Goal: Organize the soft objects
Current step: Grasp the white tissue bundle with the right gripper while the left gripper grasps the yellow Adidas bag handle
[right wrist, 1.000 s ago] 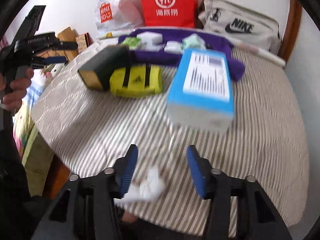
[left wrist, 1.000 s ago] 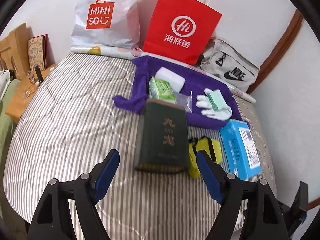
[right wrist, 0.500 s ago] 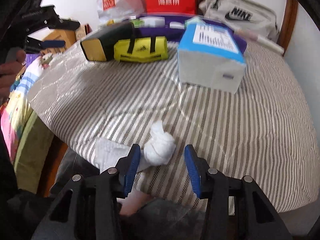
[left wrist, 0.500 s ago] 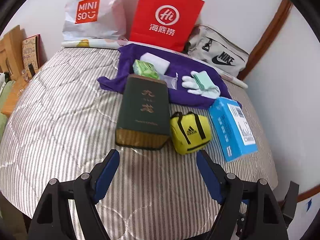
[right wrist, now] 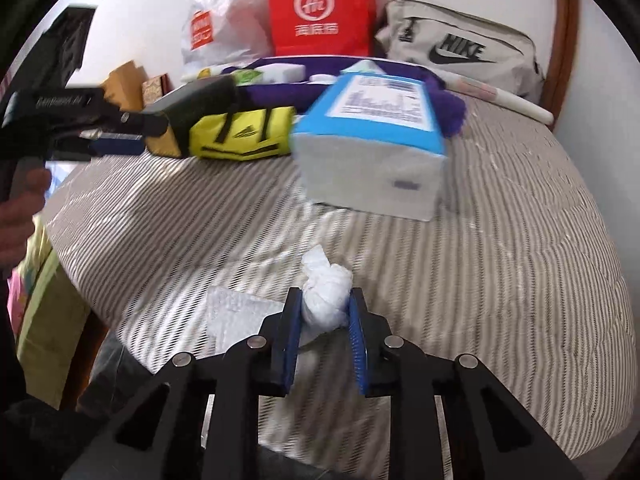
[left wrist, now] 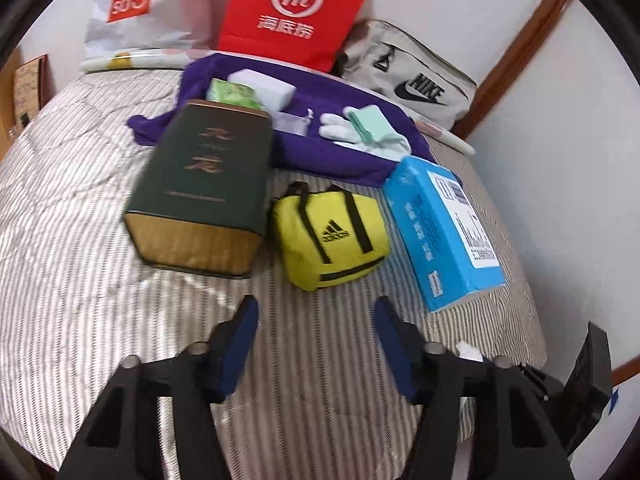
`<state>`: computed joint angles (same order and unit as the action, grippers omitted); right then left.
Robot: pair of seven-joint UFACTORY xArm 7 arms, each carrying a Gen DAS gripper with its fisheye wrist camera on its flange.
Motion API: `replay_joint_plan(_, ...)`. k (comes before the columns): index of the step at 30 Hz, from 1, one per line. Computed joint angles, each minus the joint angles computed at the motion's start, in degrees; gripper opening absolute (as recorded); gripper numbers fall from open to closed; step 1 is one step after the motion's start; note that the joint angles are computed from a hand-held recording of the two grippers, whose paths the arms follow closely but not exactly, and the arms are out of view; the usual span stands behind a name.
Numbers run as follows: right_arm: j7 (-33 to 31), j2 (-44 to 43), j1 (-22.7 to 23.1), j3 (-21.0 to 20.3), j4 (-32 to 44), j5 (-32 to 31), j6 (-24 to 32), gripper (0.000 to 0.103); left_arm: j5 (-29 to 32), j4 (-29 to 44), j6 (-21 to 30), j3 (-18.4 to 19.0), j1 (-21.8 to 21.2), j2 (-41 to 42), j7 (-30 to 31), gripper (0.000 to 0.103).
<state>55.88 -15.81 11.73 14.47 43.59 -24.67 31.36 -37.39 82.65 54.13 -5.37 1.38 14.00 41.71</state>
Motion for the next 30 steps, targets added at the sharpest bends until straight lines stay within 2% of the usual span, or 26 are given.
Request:
replay_joint_plan(5,-0.62,-1.30,-0.95,-1.13,-2.38,0.74,-3.00,0.023,0.70,0.57,-1.87,-0.38,-1.11,1.17,-2.83,0.043)
replay_joint_plan(15,-0.07,-2.68,-3.25,-0.05,-5.56,0.57,-8.59,0.023,4.01,3.43,-3.76,-1.11,-2.21,4.47,-10.53,0.035)
replay_joint_plan(20,0.30,-3.20,-4.13,0.49,-6.55,0.94,-10.37,0.023,6.52,2.88,-7.25,-1.35,-3.32,5.11,-14.96,0.035)
replay_joint_plan(23,-0.21,-3.12,-4.20,0.52,-6.52,1.42,-10.47,0.023,7.43,3.76,-7.18,-1.59,-3.46,6.07,-17.07,0.034)
replay_joint_plan(24,-0.43,-3.08,-4.14,0.47,-6.48,1.69,-10.47,0.023,7.28,4.52,-6.63,-1.73,-3.25,6.72,-17.76,0.029)
replay_joint_plan(30,-0.51,-2.86,-4.69,1.10,-5.98,1.51,-9.62,0.023,5.38,3.93,-5.35,-2.89,-1.67,6.55,-15.89,0.020)
